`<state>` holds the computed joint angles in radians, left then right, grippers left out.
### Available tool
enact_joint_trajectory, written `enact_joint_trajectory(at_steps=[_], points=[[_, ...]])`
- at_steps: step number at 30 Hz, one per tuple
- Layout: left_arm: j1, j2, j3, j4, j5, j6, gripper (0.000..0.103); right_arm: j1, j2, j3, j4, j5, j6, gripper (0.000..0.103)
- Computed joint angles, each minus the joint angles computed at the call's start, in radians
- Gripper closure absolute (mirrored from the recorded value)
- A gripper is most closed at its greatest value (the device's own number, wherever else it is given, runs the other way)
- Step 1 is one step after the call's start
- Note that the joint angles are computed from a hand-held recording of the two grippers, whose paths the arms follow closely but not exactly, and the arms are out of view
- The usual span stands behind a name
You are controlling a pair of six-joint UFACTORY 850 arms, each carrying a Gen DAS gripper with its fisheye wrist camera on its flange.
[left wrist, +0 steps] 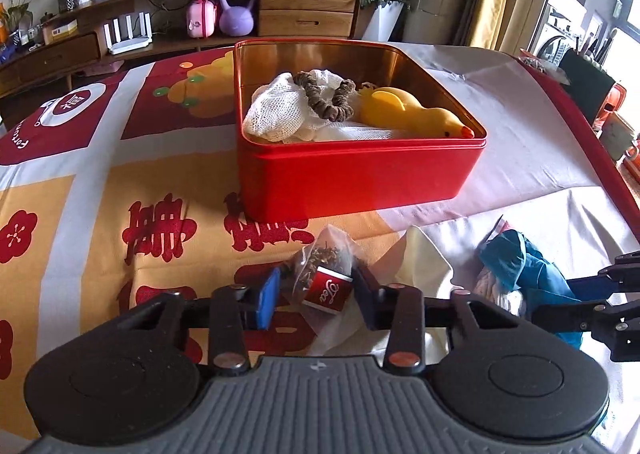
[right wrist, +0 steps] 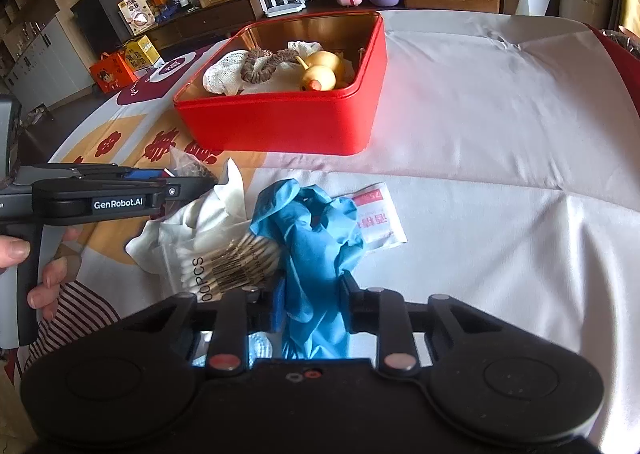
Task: Organize soft objects
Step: 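Grasp the red-labelled clear packet with the left gripper while the right grasps the blue glove, then lift the packet with the left gripper while the right carries the blue glove over the tin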
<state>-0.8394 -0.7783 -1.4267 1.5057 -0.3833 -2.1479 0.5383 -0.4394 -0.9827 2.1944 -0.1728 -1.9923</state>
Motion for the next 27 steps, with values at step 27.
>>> enact_joint_trajectory(at_steps=[27], points=[[-0.028, 0.132, 0.101, 0.154, -0.035, -0.188, 0.087, 0.002, 0.198, 0.126, 0.404, -0.064, -0.391, 0.099]])
